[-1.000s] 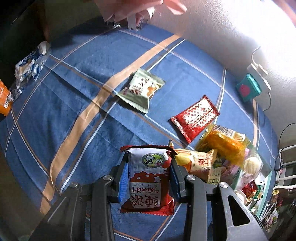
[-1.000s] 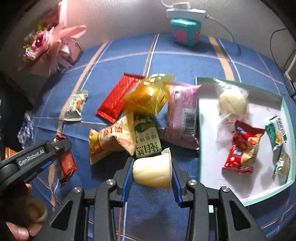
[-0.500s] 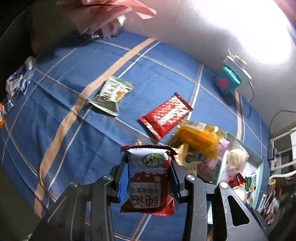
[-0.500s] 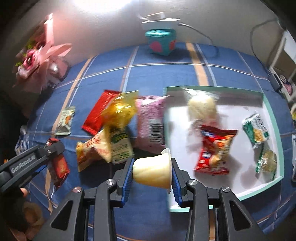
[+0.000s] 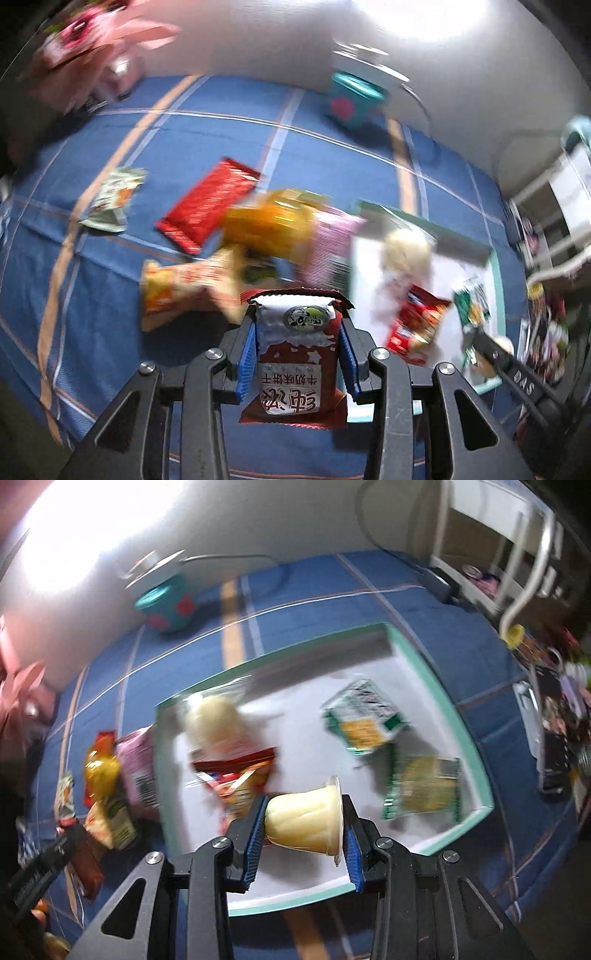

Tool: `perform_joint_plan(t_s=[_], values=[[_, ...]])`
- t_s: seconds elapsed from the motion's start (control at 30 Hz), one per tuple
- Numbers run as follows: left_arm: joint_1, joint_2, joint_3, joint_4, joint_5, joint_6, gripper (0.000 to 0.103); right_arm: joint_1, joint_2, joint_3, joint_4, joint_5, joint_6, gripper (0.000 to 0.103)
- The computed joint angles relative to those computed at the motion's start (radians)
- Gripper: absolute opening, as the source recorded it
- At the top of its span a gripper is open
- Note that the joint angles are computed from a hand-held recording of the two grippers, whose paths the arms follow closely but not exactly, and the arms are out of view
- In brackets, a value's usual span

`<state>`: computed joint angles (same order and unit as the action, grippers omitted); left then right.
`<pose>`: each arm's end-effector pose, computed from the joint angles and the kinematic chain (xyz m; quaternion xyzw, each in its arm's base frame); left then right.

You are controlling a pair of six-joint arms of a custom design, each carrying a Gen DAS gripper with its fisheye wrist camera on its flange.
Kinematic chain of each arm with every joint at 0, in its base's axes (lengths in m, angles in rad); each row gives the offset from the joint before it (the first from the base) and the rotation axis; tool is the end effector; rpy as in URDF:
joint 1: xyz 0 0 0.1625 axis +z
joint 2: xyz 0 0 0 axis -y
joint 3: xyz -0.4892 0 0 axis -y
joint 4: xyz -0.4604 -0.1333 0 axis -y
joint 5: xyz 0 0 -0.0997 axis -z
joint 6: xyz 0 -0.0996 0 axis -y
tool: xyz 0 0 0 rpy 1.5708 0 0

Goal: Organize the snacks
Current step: 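Carry the pudding cup in the right tool while the left tool carries the biscuit pack over the tray, then open the right tool to release the pudding cup while the left tool releases the biscuit pack in the tray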

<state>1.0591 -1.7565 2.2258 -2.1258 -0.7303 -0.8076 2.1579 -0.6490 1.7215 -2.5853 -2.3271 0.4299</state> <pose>-0.0273 -0.4724 0.3774 -0.1517 0.8996 -0.2807 0.2981 0.4447 -0.5511 -0.0244 0.0836 -0.9252 0.1561 0.3355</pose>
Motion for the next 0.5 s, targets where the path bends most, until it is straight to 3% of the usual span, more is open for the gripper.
perform_joint_plan(t_s=[0.13, 0.5], values=[[-0.011, 0.070, -0.005, -0.036, -0.020, 0.060, 0.041, -0.022, -0.027, 0.022, -0.004, -0.005, 0.019, 0.040], [0.008, 0.212, -0.031, -0.097, 0.013, 0.159, 0.041, -0.053, -0.025, 0.025, -0.005, 0.036, 0.020, 0.040]])
